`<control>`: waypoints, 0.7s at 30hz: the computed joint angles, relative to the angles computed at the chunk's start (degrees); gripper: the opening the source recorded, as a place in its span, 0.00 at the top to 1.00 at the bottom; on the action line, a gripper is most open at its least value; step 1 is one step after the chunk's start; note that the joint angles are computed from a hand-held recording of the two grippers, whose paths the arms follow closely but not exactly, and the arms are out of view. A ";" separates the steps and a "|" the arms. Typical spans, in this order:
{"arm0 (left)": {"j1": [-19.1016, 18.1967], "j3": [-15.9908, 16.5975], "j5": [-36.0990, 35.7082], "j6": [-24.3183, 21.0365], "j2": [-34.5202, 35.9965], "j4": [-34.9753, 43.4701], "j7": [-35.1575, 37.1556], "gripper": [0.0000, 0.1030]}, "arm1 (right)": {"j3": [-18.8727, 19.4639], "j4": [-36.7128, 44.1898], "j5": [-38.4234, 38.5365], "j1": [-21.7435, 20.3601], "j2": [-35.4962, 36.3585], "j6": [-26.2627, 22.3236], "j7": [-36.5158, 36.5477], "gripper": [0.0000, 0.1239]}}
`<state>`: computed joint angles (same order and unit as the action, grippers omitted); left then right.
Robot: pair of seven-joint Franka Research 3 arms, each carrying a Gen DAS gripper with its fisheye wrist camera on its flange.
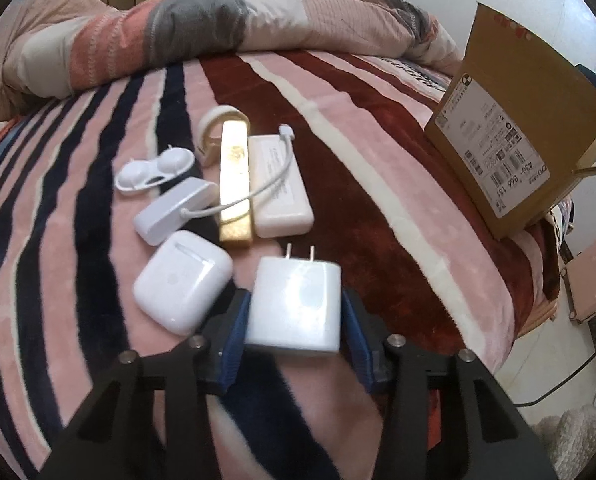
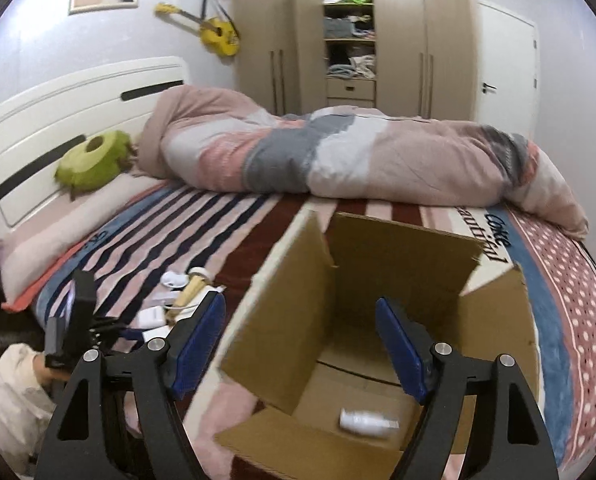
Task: Organize rigid objects
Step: 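Carry the white charger plug in the left tool toward the box while right tool grasps white earbud case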
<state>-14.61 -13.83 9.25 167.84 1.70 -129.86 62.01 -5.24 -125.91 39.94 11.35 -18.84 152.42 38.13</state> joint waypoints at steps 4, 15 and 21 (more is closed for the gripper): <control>-0.19 0.53 3.92 0.42 1.05 0.81 -3.88 0.62 | -0.17 -0.30 1.02 0.08 -0.20 0.21 0.22 0.39; 0.35 1.81 1.00 -1.69 -10.67 -5.59 -1.39 0.62 | -0.13 1.02 5.57 3.77 -0.73 -3.55 -6.87 0.40; 0.99 3.49 2.47 -10.97 -21.56 -5.41 1.66 0.62 | 1.50 2.16 8.93 6.94 2.23 -11.47 -13.02 0.40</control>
<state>-13.62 -10.34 11.72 156.87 -19.85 -135.27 63.66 -3.74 -123.76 48.87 18.30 -16.61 140.95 25.11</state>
